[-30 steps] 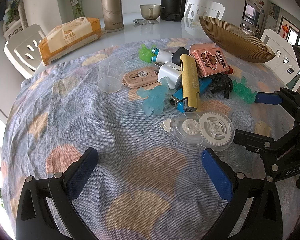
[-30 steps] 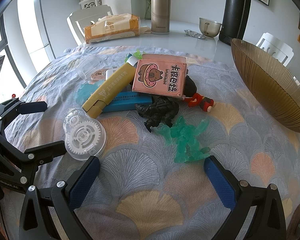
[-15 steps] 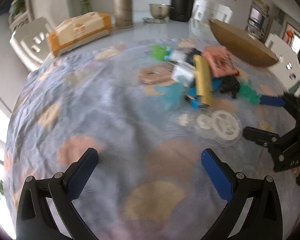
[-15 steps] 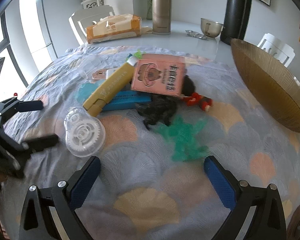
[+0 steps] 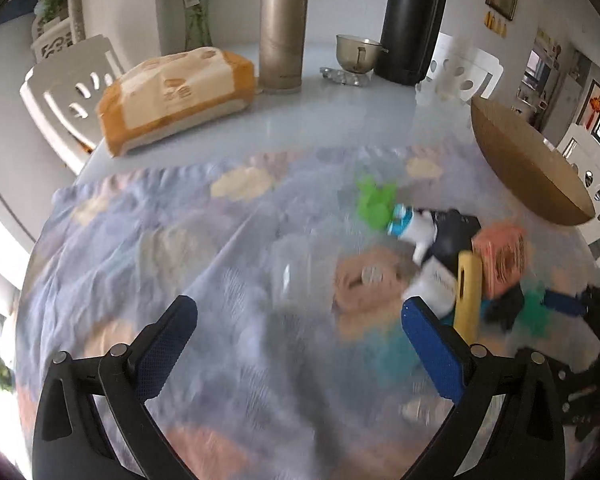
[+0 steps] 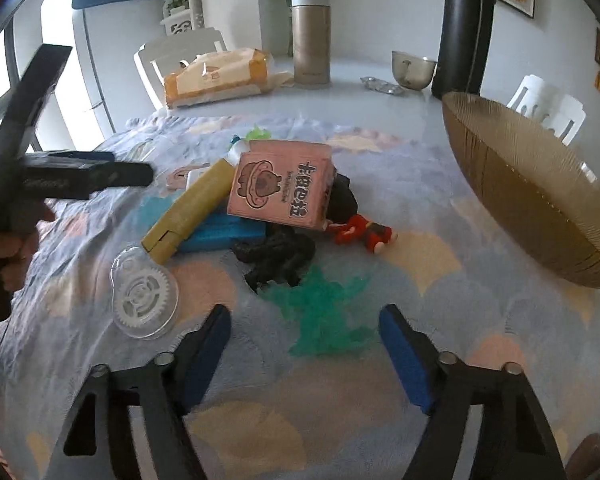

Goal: Organize rigid objects
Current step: 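Grasp the clear plastic cup with left tool while right tool grasps the green translucent toy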

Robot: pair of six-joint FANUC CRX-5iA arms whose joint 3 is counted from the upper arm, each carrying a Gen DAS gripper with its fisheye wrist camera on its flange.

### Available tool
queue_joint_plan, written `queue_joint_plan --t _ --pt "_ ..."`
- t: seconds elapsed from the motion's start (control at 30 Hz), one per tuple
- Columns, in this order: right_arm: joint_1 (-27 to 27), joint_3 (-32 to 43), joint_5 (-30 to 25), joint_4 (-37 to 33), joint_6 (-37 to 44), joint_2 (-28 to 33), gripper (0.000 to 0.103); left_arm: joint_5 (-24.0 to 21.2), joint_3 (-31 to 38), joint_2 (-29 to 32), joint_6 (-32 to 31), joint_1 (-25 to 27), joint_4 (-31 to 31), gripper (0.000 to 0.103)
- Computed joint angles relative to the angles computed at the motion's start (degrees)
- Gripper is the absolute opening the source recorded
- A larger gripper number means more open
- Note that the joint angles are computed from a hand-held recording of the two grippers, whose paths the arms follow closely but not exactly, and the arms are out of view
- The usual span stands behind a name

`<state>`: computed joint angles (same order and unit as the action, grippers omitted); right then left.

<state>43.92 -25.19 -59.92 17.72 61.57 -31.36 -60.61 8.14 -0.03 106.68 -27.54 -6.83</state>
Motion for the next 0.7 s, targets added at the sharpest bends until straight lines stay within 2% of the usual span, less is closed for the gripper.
queue_joint_plan --t 0.07,0.13,0.17,0.2,0.27,0.37,0.57,0.7 --pt "-1.4 0.4 0.1 -1.0 -0.1 0.2 0.055 -0.1 0.7 1.1 -0.2 0.2 0.2 0.098" --pt "-1.7 0.2 0.4 -0.9 -0.9 -0.2 0.043 -1.1 1.6 2.6 0.6 0.2 -0.6 0.087" --pt "-2.0 0.3 0.5 -1.1 -0.8 -0.2 0.043 0.2 0.7 2.4 0.3 0.8 0.5 0.083" --pt "-2.0 0.4 0.5 -1.1 -0.7 -0.1 0.043 3.4 -1.8 1.3 -0.5 1.9 3.2 0.077" --pt "-1.3 0.3 0.0 -0.1 -1.1 0.0 0.042 5.6 -3.1 0.4 -0.5 2.2 3.5 0.071" --pt "0.2 0.0 -0.5 1.4 -1.2 -0.1 0.041 7.7 -4.8 -0.8 -1.7 2.9 5.7 0.037" --pt "1.4 -2.1 1.6 3.9 -3.5 -2.8 0.04 6.0 -3.3 -0.6 1.8 1.8 1.6 0.034" --pt "0.6 -3.8 5.0 4.0 -5.7 -5.9 0.039 8.2 -4.5 -1.9 3.5 1.6 0.0 0.034"
